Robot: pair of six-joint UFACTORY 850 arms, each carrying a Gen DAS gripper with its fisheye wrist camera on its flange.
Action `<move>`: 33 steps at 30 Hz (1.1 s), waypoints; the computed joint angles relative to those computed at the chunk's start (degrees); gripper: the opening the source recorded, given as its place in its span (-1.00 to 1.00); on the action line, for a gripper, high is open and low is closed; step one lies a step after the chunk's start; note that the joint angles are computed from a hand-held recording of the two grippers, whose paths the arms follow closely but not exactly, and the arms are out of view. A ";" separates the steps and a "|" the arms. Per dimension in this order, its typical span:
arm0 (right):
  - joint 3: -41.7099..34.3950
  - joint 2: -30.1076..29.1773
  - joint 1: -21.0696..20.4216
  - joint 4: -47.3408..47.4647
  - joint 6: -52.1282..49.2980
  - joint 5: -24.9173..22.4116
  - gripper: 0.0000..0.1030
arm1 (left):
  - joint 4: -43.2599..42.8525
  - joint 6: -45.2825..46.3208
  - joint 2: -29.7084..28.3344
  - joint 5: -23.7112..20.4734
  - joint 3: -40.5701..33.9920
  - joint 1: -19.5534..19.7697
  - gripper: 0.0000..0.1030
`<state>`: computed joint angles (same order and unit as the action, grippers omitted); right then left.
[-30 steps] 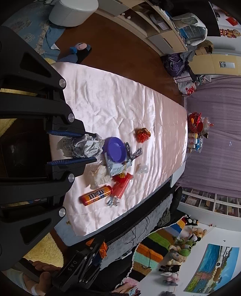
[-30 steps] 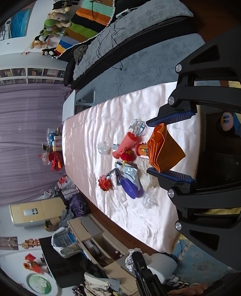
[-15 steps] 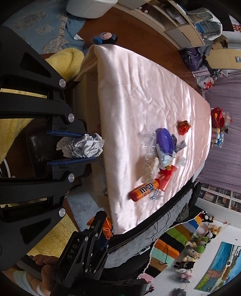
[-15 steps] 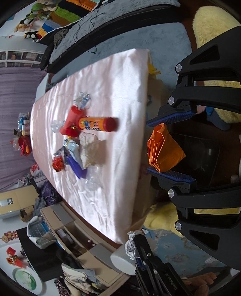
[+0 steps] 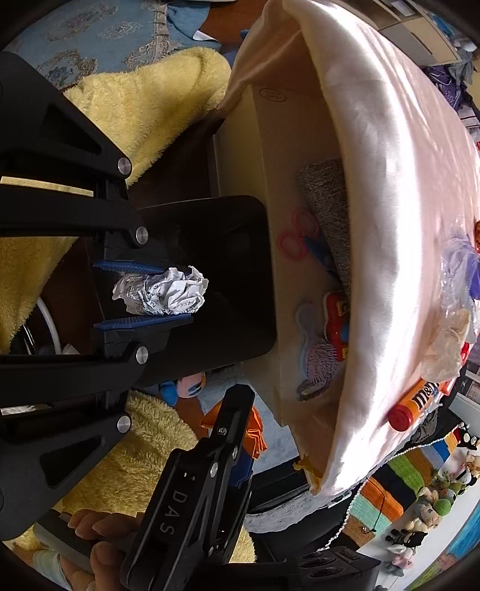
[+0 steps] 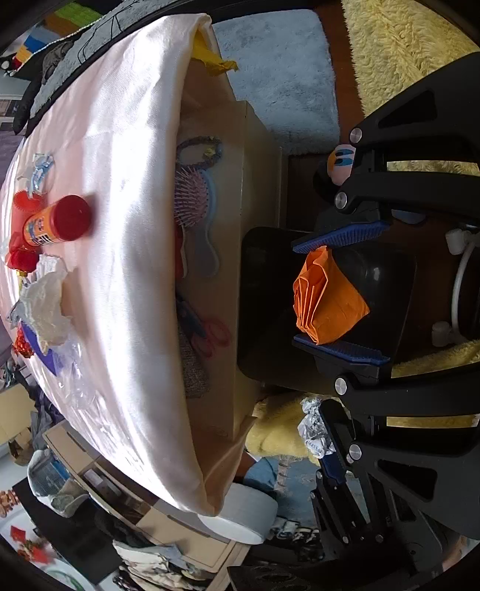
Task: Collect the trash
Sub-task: 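Carry both items down into the black bin while both tools open to release, then grasp the orange M&M's tube with the right tool while the left tool approaches the plastic bag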
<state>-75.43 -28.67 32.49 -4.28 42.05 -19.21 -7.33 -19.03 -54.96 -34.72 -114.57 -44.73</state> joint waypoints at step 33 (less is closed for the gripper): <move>1.85 8.43 -4.56 -40.03 37.57 -2.19 0.52 | 25.43 -18.00 4.81 1.20 -4.91 0.60 0.81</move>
<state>-73.58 -20.25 27.93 -44.30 79.62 -21.40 18.11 -37.03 -50.15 -33.52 -119.48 -44.13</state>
